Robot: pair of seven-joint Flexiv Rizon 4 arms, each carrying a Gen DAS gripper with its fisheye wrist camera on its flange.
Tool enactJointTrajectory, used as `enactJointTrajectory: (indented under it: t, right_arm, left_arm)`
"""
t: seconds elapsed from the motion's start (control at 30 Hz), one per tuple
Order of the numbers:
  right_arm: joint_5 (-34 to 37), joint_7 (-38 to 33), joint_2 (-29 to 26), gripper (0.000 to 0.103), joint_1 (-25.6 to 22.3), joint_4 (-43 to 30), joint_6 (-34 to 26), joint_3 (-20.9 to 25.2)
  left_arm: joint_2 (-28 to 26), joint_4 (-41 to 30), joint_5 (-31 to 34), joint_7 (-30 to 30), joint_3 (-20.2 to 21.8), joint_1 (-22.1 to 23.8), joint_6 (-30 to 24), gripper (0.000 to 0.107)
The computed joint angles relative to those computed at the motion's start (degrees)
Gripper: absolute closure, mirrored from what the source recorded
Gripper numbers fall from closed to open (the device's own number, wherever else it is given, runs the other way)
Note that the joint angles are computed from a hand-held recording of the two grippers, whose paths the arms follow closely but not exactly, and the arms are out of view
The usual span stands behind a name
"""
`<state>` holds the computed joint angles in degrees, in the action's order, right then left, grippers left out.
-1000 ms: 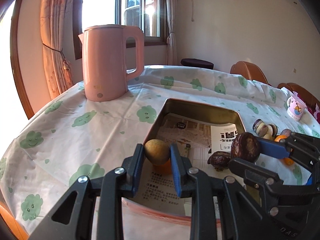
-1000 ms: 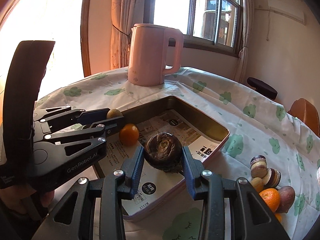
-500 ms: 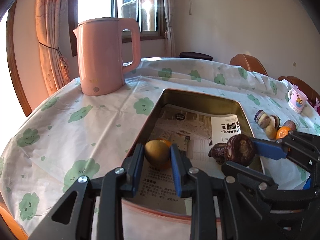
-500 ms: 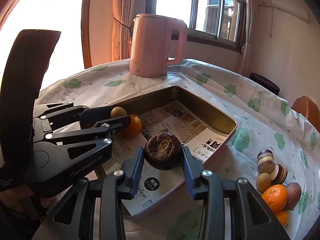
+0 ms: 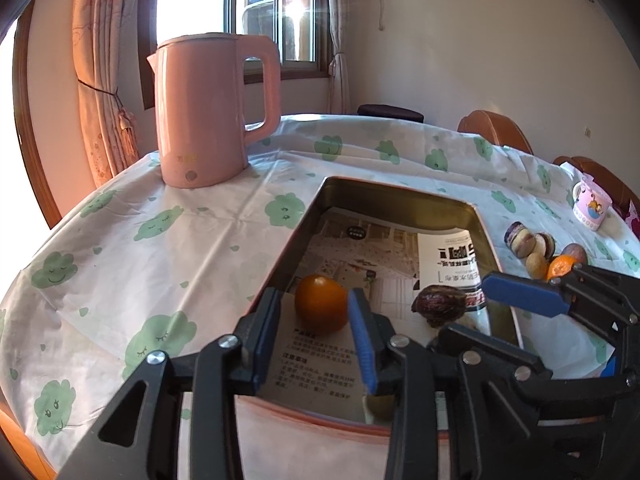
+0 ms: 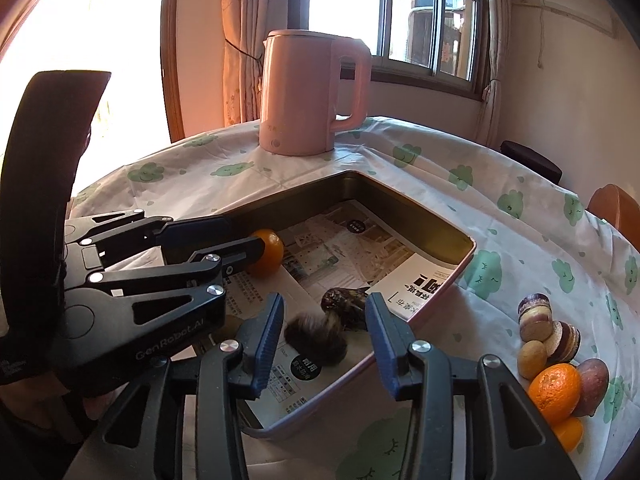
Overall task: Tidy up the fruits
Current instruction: 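Open the left gripper over the tin while the right gripper releases the dark fruit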
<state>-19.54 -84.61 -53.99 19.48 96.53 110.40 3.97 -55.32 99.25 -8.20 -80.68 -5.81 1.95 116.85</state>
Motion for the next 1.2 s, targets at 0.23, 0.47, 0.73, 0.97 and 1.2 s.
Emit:
enactJointTrajectory:
  t: [0.23, 0.47, 0.73, 0.97, 1.2]
  right_arm:
    - [4.27, -0.35, 1.31, 0.038, 1.88, 2.26, 4.35, -3.00]
    - [9.27, -2.43, 3.11, 0.038, 4.33, 5.56, 7.11, -6.76]
    - [16.47, -4.07, 5.95, 0.038, 2.12, 11.61, 10.13, -9.40]
    - [20.52, -2.36, 6.26, 0.038, -0.02, 12.05, 6.20, -11.79]
    - [11.48, -0.42, 6.03, 0.038, -7.53, 10.34, 1.67, -4.48]
  left_arm:
    - [0.88, 1.52, 0.31, -1.15, 0.45, -0.76, 3.79, 0.027]
    - [1.52, 2.37, 2.69, -1.93, -0.91, 0.06, 5.71, 0.026]
    - [1.47, 2.13, 4.20, -1.67, -1.87, -1.39, 5.59, 0.026]
    - [0.97, 0.22, 4.23, 0.19, -2.09, -4.48, 3.72, 0.020]
    - [0.49, -2.10, 2.50, 3.25, -0.81, -8.17, 1.63, 0.020]
